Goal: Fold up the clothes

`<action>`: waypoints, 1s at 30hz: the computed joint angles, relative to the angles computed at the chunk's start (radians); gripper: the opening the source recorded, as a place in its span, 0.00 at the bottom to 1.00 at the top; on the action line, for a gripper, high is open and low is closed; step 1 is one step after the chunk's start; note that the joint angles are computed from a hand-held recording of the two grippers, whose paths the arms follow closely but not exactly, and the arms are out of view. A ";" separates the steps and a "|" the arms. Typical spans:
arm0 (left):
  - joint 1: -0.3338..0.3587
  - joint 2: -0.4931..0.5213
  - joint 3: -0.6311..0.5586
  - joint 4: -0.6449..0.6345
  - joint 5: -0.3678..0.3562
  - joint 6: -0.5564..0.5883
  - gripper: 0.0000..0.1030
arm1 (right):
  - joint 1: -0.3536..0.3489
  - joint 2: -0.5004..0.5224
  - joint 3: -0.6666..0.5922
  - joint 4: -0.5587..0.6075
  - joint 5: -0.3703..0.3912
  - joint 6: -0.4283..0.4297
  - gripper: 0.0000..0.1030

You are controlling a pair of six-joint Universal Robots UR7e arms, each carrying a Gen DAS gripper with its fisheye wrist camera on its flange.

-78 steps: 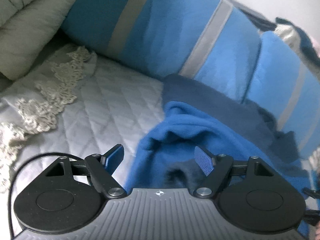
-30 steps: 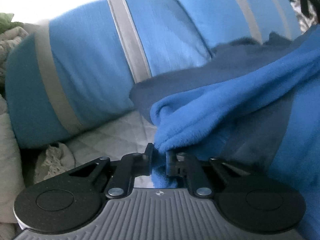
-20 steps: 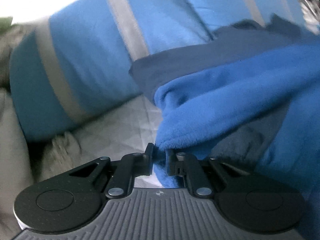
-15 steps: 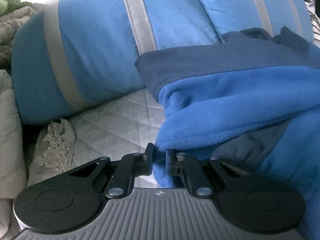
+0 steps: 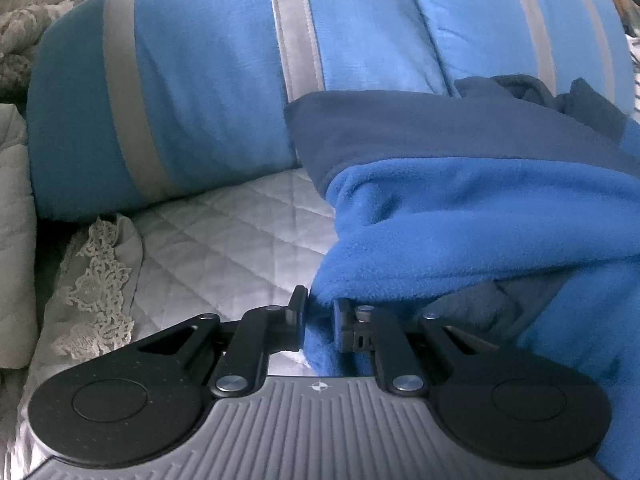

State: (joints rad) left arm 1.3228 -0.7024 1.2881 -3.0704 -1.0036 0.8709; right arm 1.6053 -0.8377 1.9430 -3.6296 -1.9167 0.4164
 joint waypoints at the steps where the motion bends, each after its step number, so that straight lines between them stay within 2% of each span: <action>1: 0.001 0.002 -0.002 -0.001 0.001 0.005 0.18 | -0.001 0.000 0.000 0.002 0.000 -0.002 0.20; 6: 0.004 -0.002 0.005 -0.014 0.011 0.019 0.29 | 0.017 0.012 -0.014 -0.014 -0.033 -0.059 0.23; 8: 0.008 -0.005 0.016 -0.033 0.004 0.051 0.30 | 0.017 0.015 -0.018 -0.009 -0.042 -0.053 0.31; 9: 0.008 -0.002 0.023 -0.048 0.012 0.097 0.30 | 0.017 0.015 -0.019 -0.005 -0.045 -0.044 0.41; 13: 0.007 0.014 0.069 -0.177 0.028 0.360 0.31 | 0.022 0.021 -0.026 -0.006 -0.064 -0.030 0.48; 16: -0.007 0.006 0.074 -0.177 0.076 0.403 0.34 | 0.047 0.034 -0.043 -0.014 -0.134 -0.071 0.55; 17: -0.016 -0.002 0.076 -0.153 0.097 0.383 0.34 | 0.058 0.041 -0.051 -0.017 -0.167 -0.088 0.58; 19: -0.023 -0.038 0.077 -0.078 0.097 0.237 0.34 | 0.093 0.070 -0.074 -0.070 -0.276 -0.139 0.69; 20: -0.023 -0.054 0.083 -0.074 0.074 0.176 0.34 | 0.113 0.089 -0.089 -0.108 -0.337 -0.173 0.74; 22: -0.019 -0.079 0.081 -0.046 0.027 0.019 0.38 | 0.149 0.135 -0.130 -0.217 -0.436 -0.279 0.93; 23: -0.014 -0.088 0.073 -0.022 0.002 -0.075 0.43 | 0.164 0.160 -0.155 -0.286 -0.470 -0.352 0.96; 24: -0.009 -0.096 0.063 -0.002 -0.024 -0.167 0.46 | 0.176 0.183 -0.178 -0.358 -0.477 -0.436 1.00; 26: 0.016 -0.099 0.028 0.057 -0.089 -0.365 0.62 | 0.192 0.216 -0.209 -0.468 -0.449 -0.587 1.00; 27: 0.030 -0.098 0.007 0.090 -0.125 -0.464 0.65 | 0.198 0.230 -0.221 -0.514 -0.427 -0.652 1.00; 28: 0.047 -0.101 -0.007 0.133 -0.166 -0.559 0.68 | 0.201 0.239 -0.224 -0.546 -0.398 -0.696 1.00; 30: 0.081 -0.085 -0.063 0.224 -0.255 -0.715 0.68 | 0.204 0.250 -0.225 -0.573 -0.347 -0.754 1.00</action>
State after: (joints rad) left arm 1.4043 -0.7874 1.2247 -2.8465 -1.2589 0.1558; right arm 1.8094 -0.5873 1.7175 -4.2027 -2.2633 -0.3380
